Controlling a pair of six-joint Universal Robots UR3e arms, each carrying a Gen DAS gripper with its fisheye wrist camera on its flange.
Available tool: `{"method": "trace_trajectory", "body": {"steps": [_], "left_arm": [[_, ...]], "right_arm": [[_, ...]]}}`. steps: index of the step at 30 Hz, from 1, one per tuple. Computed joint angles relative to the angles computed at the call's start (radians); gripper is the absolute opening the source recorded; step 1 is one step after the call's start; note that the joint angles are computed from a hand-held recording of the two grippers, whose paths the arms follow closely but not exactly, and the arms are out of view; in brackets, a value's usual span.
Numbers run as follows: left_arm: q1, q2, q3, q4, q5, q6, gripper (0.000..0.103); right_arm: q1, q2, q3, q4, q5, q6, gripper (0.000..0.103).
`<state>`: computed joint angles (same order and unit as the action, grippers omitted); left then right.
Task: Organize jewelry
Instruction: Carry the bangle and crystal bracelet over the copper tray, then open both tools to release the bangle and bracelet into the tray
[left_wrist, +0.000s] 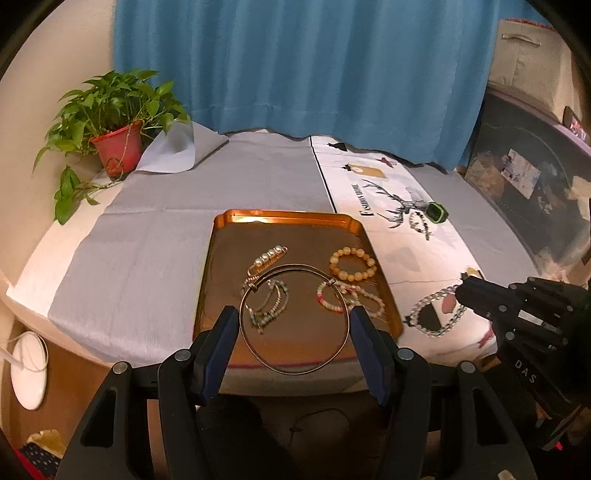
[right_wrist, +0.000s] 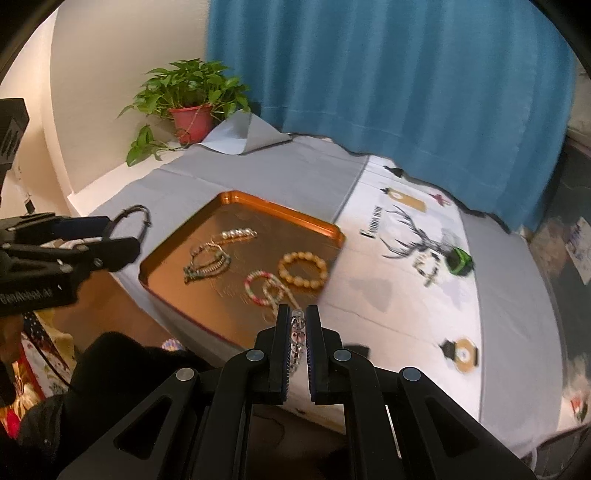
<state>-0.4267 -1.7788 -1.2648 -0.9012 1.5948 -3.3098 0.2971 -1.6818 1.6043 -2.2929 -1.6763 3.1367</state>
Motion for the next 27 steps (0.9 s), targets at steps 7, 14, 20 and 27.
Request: {"method": "trace_trajectory", "body": {"steps": [7, 14, 20, 27], "left_arm": [[0.023, -0.118, 0.102, 0.002, -0.003, 0.032, 0.057], [0.049, -0.232, 0.198, -0.019, -0.013, 0.044, 0.058], [0.031, -0.369, 0.377, -0.153, 0.119, 0.022, 0.094], [0.015, -0.314, 0.245, -0.122, 0.172, 0.027, 0.095]], "right_arm": [[-0.010, 0.172, -0.107, -0.046, 0.042, -0.012, 0.008], [-0.018, 0.314, -0.196, -0.055, 0.074, -0.008, 0.008], [-0.054, 0.409, -0.271, -0.011, 0.134, 0.004, 0.029], [-0.044, 0.359, -0.173, -0.022, 0.076, 0.020, 0.068]]}}
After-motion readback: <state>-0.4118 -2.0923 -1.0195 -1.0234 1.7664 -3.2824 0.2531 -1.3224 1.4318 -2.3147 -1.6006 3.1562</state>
